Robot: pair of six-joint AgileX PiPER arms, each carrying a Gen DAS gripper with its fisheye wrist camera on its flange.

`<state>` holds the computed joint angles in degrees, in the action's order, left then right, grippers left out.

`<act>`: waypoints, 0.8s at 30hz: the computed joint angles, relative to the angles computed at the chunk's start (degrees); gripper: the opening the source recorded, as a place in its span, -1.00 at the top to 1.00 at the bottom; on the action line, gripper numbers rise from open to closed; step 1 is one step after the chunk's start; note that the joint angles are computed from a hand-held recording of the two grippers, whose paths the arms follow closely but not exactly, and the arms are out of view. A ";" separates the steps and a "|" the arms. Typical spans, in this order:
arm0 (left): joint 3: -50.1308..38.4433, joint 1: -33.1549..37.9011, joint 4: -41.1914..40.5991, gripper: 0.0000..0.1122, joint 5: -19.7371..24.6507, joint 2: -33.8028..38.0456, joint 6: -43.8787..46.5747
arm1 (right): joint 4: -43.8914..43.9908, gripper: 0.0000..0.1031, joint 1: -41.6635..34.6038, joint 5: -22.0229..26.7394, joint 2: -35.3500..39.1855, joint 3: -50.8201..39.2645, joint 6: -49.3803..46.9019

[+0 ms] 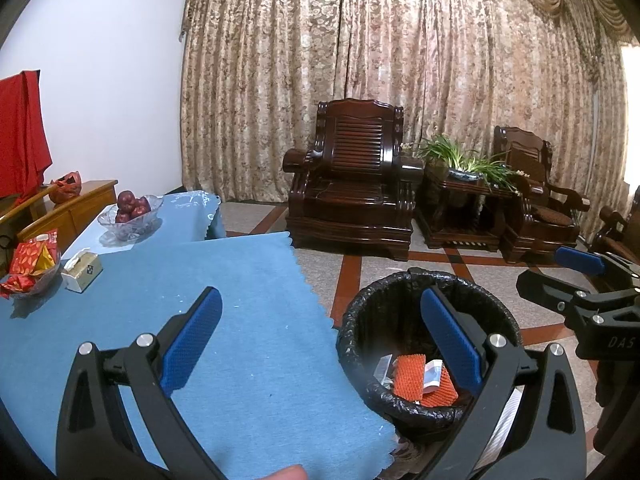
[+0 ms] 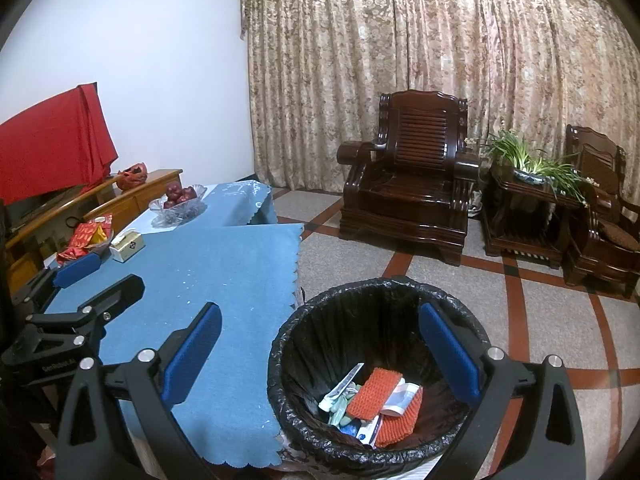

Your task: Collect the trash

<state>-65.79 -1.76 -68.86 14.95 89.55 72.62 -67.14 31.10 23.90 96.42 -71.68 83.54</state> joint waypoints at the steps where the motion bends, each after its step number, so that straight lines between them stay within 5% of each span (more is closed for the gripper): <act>1: -0.12 0.24 -0.39 -0.73 0.17 0.19 0.43 | 0.00 -0.88 0.00 0.00 0.00 0.00 0.00; 24: -0.32 0.54 0.59 -0.73 0.49 0.14 -0.41 | 0.08 -0.88 0.40 0.32 0.30 -0.34 0.17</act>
<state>-66.11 -1.23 -68.27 15.44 89.70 72.21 -67.06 31.50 24.22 96.72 -72.03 83.71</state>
